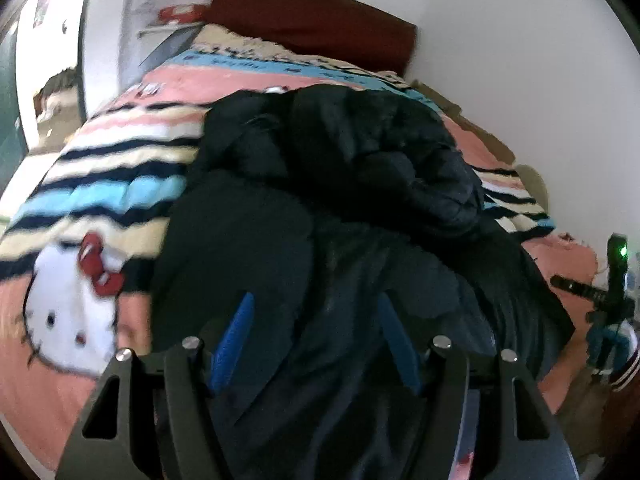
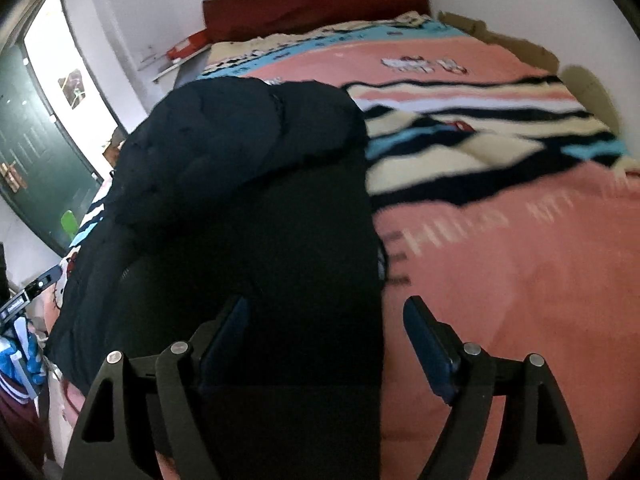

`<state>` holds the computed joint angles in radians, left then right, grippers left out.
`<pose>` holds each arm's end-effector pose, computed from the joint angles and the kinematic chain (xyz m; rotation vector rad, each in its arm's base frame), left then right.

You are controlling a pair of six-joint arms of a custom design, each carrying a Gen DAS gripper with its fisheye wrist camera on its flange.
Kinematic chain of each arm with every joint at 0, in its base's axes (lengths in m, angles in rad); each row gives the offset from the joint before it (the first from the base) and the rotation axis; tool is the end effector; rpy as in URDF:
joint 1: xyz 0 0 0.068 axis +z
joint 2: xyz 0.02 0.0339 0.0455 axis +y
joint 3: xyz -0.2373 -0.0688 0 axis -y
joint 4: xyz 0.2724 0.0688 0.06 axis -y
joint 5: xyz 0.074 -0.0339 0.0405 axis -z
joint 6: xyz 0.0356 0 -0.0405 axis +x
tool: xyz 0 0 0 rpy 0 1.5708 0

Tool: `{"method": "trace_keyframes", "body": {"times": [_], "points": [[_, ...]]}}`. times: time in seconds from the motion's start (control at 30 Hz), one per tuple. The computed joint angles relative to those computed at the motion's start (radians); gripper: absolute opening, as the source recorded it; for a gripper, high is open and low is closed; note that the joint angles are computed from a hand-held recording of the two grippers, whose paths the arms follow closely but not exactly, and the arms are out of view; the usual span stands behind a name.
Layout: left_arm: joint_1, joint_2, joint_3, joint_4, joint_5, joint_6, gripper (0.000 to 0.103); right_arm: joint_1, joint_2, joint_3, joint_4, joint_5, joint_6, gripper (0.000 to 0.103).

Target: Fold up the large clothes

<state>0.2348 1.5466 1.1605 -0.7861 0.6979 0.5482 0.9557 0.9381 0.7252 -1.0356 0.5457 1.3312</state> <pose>0.3248 0.0542 0.2104 0.5591 2.3873 -0.6339 0.1257 0.1459 0.2069 0.5819 2.4499 0.0804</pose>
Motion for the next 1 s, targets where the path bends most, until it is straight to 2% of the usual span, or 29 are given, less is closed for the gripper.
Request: {"method": "trace_keyframes", "body": {"times": [0.17,0.4,0.63,1.0], "points": [[0.135,0.050,0.032,-0.063,0.020,0.054,0.063,0.060,-0.067,-0.078,-0.005,-0.005,0.102,0.080],[0.269,0.188,0.104,-0.152,0.055,0.089,0.063,0.070,-0.133,-0.160,0.042,-0.035,0.135,0.082],[0.287,0.334,0.164,-0.264,0.102,0.129,0.063,0.072,-0.154,-0.195,0.071,-0.067,0.135,0.084],[0.285,0.413,0.152,-0.391,0.156,0.228,0.065,0.020,-0.224,-0.289,0.202,-0.169,0.082,0.088]]}}
